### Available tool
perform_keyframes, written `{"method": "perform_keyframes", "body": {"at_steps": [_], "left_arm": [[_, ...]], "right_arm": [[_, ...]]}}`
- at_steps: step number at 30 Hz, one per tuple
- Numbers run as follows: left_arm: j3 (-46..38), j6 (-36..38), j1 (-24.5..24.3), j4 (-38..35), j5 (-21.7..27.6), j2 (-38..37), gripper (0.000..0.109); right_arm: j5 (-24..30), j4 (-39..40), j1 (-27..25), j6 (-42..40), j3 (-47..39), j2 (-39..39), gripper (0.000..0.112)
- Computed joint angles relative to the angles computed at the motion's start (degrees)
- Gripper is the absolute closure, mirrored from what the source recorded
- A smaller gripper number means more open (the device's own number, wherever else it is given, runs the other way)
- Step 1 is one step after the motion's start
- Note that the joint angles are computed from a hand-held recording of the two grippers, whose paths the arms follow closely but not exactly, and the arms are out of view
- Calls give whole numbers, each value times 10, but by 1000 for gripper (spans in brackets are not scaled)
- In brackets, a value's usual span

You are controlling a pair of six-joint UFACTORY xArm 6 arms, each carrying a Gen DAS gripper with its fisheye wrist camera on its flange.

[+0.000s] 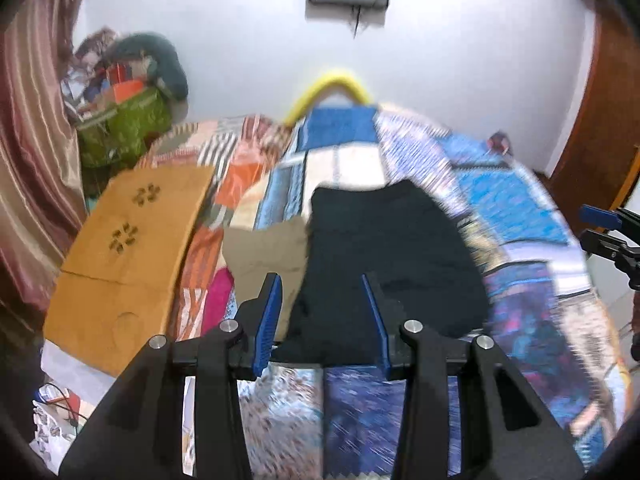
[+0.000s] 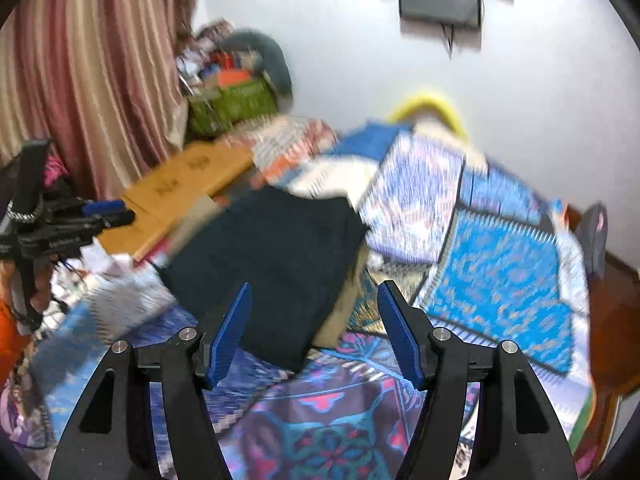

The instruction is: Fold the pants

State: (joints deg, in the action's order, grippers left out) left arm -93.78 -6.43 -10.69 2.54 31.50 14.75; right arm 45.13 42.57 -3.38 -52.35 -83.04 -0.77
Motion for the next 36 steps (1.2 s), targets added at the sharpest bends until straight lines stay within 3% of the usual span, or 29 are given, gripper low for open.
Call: {"method": "perform_keyframes", "body": {"at_steps": [4,10,14,21,27,29,32,36], "left_arm": [[72,-26,-28,18,-28,-108,68],[173,-134,-77,138,-61,-263,68],[215,-267,-112,279,-39,-345,68],[294,-361,-155,358,-34,-462,65],[341,-414,-181,409,-24,-527,50],[354,-437,-187,429,-19,-544,34],[366,-468,-195,461,-12,-560,20],[376,-479,-200,465,-5,-567,14]], "right_arm": [[22,71,-6,-31,28,-71,51],[-7,159,-3,-80,121,-215,51],[-25,208,-2,-110,173,-294,51],[-44,265,-5,-114,253,-400,51],[-122,260,30,-115,314,-454,37],[-139,247,35,-105,320,-459,29],[-169,219,47,-88,327,-465,27],[-178,206,53,-75,338,-479,18]]}}
